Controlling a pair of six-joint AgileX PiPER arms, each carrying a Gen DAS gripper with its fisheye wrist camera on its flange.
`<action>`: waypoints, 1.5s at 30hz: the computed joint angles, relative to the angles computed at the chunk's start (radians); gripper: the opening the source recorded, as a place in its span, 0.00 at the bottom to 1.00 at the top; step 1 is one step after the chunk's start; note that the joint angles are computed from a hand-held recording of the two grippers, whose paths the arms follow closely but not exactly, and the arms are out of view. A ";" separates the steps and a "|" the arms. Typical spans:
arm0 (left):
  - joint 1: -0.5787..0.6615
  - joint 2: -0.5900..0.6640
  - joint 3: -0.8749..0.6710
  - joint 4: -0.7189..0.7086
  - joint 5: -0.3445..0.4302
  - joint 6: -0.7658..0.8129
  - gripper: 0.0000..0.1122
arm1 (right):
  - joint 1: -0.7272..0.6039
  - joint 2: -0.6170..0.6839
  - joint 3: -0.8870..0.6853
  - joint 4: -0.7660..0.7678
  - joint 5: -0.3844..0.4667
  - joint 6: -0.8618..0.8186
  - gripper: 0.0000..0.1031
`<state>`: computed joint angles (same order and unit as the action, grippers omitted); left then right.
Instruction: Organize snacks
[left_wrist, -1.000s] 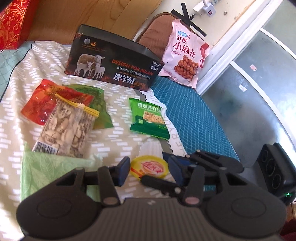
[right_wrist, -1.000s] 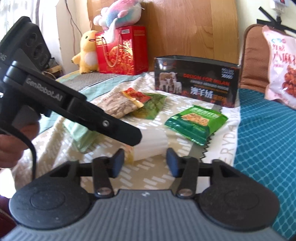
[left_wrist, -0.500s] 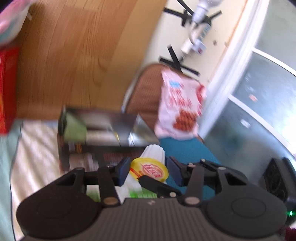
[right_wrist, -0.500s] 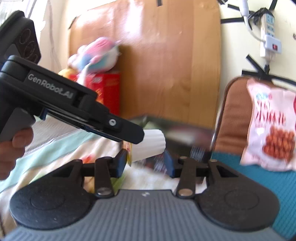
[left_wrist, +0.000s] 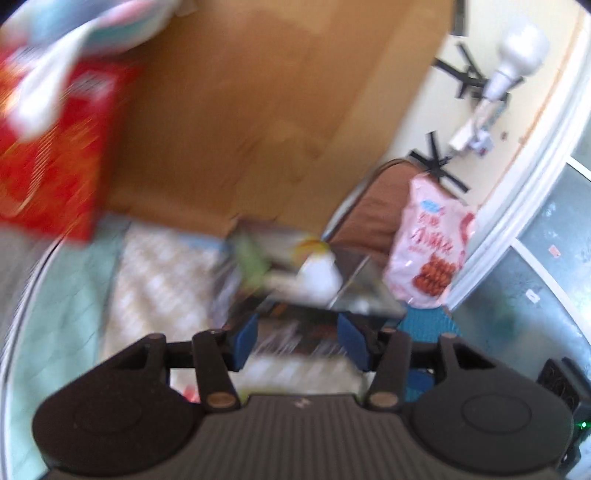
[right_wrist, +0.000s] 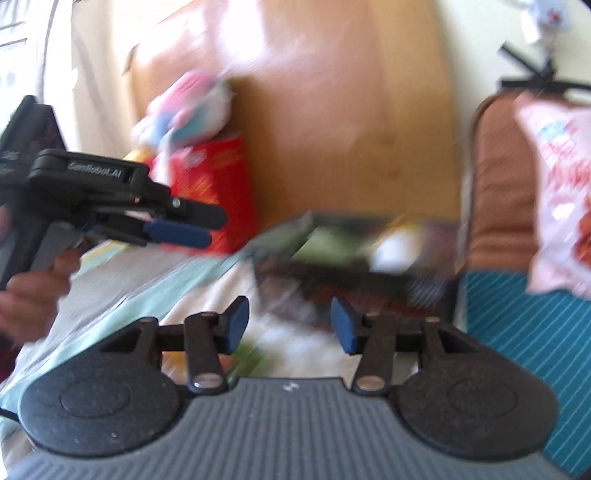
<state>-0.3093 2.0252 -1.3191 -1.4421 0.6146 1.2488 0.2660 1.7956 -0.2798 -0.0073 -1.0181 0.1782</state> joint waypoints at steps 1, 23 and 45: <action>0.025 -0.012 0.042 -0.003 0.014 0.006 0.44 | 0.017 0.003 0.008 -0.019 0.017 0.020 0.50; 0.092 -0.031 0.341 -0.110 0.204 0.226 0.29 | 0.484 -0.008 -0.063 0.443 0.211 -0.030 0.36; -0.290 -0.158 0.424 -0.293 -0.267 0.380 0.32 | 0.913 0.027 0.202 1.043 -0.069 0.132 0.51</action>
